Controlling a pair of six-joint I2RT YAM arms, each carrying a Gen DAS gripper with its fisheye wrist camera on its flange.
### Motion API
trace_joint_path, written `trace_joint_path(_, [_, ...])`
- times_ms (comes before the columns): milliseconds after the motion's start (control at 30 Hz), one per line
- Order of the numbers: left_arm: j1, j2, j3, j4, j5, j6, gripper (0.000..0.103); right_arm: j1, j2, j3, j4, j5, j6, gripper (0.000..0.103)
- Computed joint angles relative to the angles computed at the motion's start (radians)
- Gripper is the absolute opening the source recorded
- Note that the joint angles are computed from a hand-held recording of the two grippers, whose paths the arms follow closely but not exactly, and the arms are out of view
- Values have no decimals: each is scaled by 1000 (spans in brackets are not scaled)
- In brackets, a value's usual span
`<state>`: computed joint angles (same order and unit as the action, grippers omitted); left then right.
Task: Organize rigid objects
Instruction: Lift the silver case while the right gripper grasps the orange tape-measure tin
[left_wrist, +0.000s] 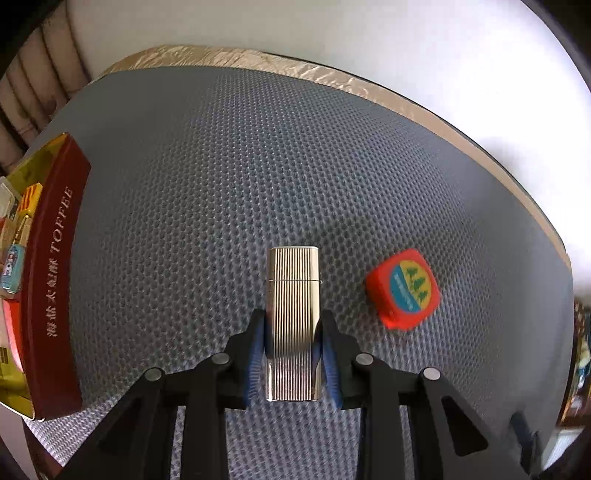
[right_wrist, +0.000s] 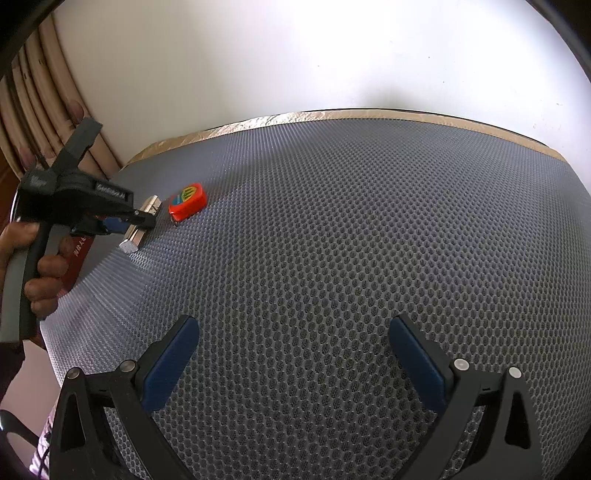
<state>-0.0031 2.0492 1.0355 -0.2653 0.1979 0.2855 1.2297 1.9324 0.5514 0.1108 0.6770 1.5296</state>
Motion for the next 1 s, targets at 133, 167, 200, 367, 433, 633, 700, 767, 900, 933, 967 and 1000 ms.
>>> trace_joint_path(133, [106,-80,-100,4,126,152,29,-1,2,2,-3,-2,0,102])
trace_joint_path(167, [136,-113,-138,20,139,186,29,-1,2,13,-19,-3,1,102])
trace_joint_path(200, [164,-132,-159,19,153,217,29,-7,6,15,-15,-7,-8,102])
trace_joint_path(367, [342,-191,-196,-83,226,373,29,-16,23,45,-42,-16,-17,102])
trace_joint_path(433, [399,-200,-194,-127,243,432,29,-22,31,60,-58,-20,-21,102])
trace_joint_path(633, [544,-249,-194,-243,277,617,29,-45,75,115,-110,-30,-22,103])
trace_joint_path(700, [591,-246,-187,-273,285,673,29,-62,66,100,-38,-21,-71,103])
trace_joint_path(767, [633,-235,-166,-316,291,714,29,-101,62,122,22,-24,-155,103])
trace_joint_path(900, [737,-196,-79,-458,305,820,29,-198,126,247,106,-58,-354,103])
trace_joint_path(933, [763,-186,-46,-495,315,838,29,-219,144,287,102,-76,-387,102])
trace_joint_path(967, [747,-180,-21,-500,325,809,29,-248,174,343,100,-99,-430,102])
trace_joint_path(1000, [766,-177,5,-524,336,817,29,-262,192,382,91,-107,-455,102])
